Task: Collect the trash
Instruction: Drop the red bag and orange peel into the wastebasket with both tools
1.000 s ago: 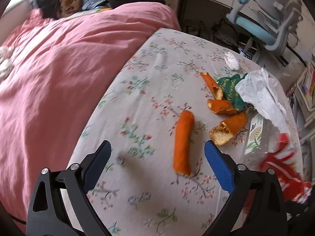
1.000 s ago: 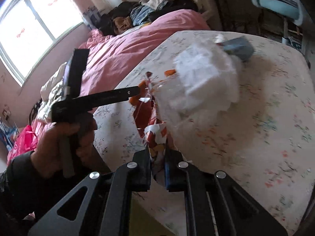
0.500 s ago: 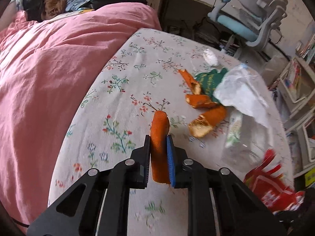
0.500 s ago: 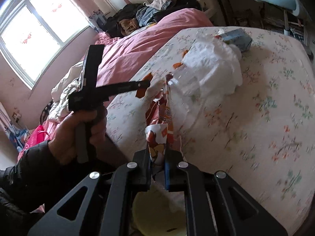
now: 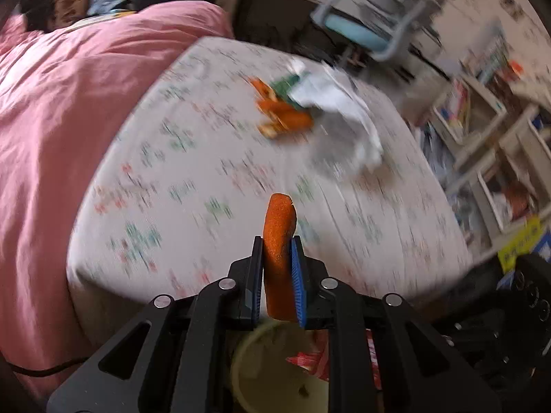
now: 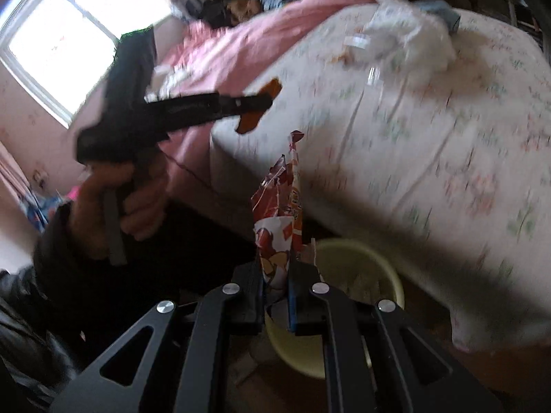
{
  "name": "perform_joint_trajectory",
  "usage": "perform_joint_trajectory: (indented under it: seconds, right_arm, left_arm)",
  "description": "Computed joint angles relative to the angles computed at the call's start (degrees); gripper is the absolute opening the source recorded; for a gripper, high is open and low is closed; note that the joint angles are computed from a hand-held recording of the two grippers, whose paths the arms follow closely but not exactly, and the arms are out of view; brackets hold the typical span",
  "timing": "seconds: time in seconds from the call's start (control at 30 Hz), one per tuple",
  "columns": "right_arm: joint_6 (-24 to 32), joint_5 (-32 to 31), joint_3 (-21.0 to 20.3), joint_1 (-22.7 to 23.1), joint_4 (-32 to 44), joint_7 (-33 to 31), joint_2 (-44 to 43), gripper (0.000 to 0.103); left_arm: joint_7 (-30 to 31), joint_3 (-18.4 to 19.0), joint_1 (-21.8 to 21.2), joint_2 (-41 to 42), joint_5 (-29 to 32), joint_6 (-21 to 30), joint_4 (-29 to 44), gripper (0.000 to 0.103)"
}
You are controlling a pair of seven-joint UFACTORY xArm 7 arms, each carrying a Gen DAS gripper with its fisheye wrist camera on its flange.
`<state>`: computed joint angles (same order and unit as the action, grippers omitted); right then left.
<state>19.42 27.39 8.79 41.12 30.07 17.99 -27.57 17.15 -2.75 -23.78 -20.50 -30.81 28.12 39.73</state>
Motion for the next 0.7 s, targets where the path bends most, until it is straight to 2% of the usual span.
perform_joint_trajectory:
  seconds: [0.17,0.23,0.3,0.37,0.43,0.5,0.57,0.67,0.7]
  right_arm:
    - [6.0,-3.3,2.5,-1.8,2.7,2.3,3.6,0.015]
    - [6.7,-5.1,4.0,-3.5,2.7,4.6,3.7,0.029]
    - [6.3,-7.3,5.1,-5.6,2.0,7.8,2.8,0.05]
    - [5.2,-9.8,6.2,-8.1,0.8,12.0,1.2,0.056]
    - [4.9,-12.3,7.1,-10.0,-0.5,15.9,-0.5,0.059]
    - [3.4,-15.4,8.7,-12.7,-2.0,21.2,-2.6,0.059]
    - [0.6,-18.1,9.4,-14.7,-3.9,24.8,-5.1,0.059]
    - [-3.1,-23.9,13.1,-20.0,-5.1,31.3,-8.2,0.063]
    - [-3.9,-25.4,13.7,-21.2,-5.3,32.6,-8.6,0.065]
  left_arm:
    - [-0.2,-1.0,-1.4,-4.0,1.2,4.7,-4.1,0.015]
    - [-0.4,-1.4,-1.9,-5.0,1.9,6.7,-5.4,0.015]
    - [-0.7,-2.1,-2.2,-4.8,3.3,9.1,-5.7,0.015]
    - [-0.5,-2.7,-2.6,-4.6,4.4,10.9,-5.9,0.016]
    - [-1.3,-4.1,-2.4,-4.9,6.7,10.7,-6.4,0.017]
    - [-2.5,-4.9,-2.0,-5.0,8.4,9.7,-6.5,0.026]
    - [-4.8,-5.8,-1.3,-5.7,10.6,7.5,-7.2,0.044]
    - [-7.5,-6.1,-0.8,-7.0,13.1,3.9,-7.8,0.056]
    - [-8.6,-6.3,-0.4,-7.6,14.0,2.2,-8.2,0.063]
